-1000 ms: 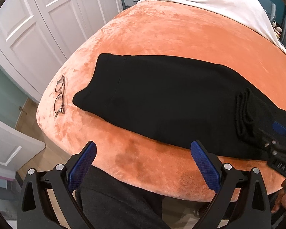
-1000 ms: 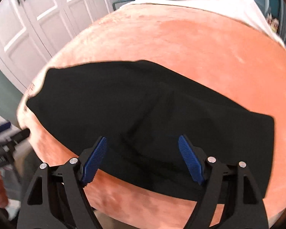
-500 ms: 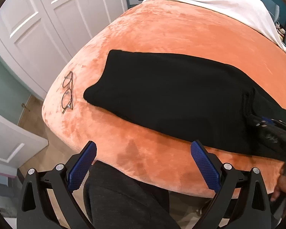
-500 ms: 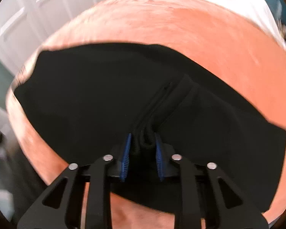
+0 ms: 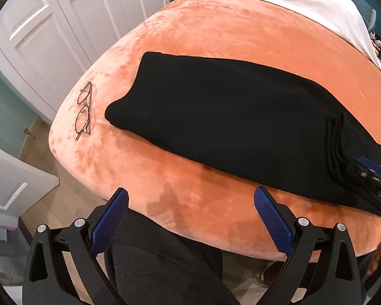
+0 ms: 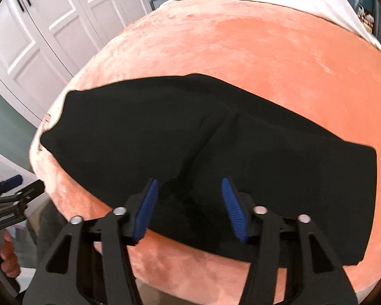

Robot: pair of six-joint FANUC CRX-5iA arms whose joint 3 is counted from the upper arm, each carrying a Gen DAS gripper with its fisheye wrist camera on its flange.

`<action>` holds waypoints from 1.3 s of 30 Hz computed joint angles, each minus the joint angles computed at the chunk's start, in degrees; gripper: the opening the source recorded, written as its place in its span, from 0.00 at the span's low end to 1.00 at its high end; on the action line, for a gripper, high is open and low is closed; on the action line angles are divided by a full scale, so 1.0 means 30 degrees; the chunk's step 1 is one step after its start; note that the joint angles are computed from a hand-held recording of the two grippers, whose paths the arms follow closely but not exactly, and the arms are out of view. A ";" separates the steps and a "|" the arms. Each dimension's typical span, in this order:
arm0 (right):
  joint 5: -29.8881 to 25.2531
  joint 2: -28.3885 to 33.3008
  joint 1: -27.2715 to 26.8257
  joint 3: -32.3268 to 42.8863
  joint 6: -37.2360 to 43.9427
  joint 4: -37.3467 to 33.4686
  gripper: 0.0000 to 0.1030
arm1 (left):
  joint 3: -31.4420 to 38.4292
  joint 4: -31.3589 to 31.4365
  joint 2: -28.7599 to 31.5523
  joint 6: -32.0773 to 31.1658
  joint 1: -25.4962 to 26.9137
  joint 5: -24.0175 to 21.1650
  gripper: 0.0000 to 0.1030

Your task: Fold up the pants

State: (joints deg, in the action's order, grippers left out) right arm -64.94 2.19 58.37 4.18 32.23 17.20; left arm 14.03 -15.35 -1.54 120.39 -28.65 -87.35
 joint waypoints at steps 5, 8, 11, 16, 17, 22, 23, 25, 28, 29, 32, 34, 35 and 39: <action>-0.0462 0.1438 -0.0186 0.1251 0.1680 -0.1032 0.39 | 0.0272 -0.0540 -0.0023 0.0076 -0.0405 -0.0293 0.95; -0.0737 0.1754 -0.0058 0.1289 0.1663 -0.0481 0.19 | 0.0262 -0.0480 -0.0003 0.0186 -0.0328 -0.0433 0.95; -0.0150 0.1372 -0.0570 0.1261 0.1222 -0.1002 0.09 | 0.0254 -0.0439 -0.0009 0.0187 -0.0234 -0.0406 0.95; 0.1693 -0.0459 -0.0792 0.0488 -0.0250 -0.1369 0.09 | 0.0322 -0.0533 0.0052 0.0335 -0.0242 -0.0403 0.95; 0.1941 -0.0697 -0.0606 0.0459 -0.0227 -0.1246 0.09 | 0.0282 -0.0409 0.0066 0.0341 -0.0171 -0.0339 0.95; 0.0026 0.1351 -0.1049 0.2126 0.3209 -0.4172 0.12 | 0.0522 0.0300 0.0447 0.0182 -0.0021 -0.0310 0.95; -0.0086 0.1618 -0.1254 0.2102 0.3610 -0.4873 0.12 | 0.0573 0.0292 0.0414 0.0165 -0.0041 -0.0295 0.95; 0.1568 0.0565 -0.1160 0.0836 0.2407 -0.4382 0.26 | 0.0708 -0.0270 0.0279 0.0269 -0.0308 -0.0376 0.95; 0.2977 -0.1350 -0.0560 -0.1060 -0.0090 -0.2153 0.62 | 0.0518 -0.0428 0.0291 0.0488 -0.0257 -0.0584 0.95; 0.2958 -0.1807 -0.0209 -0.1599 -0.0581 -0.0918 0.64 | 0.0296 0.0015 0.0344 0.0468 -0.0009 -0.0525 0.95; 0.0912 -0.1486 0.0599 -0.1285 0.0668 0.0830 0.64 | -0.0039 0.0856 0.0394 0.0417 0.0380 -0.0321 0.95; 0.0105 -0.0938 0.1150 -0.0987 0.2258 0.1532 0.64 | 0.0013 0.0941 0.0391 0.0477 0.0323 -0.0258 0.95; -0.0100 -0.0661 0.1282 -0.0806 0.2720 0.1663 0.64 | 0.0145 0.0787 0.0397 0.0449 0.0191 -0.0318 0.95; -0.0773 0.0792 0.1925 -0.0002 0.4089 0.2443 0.64 | 0.0375 0.0247 0.0329 0.0409 -0.0047 -0.0523 0.95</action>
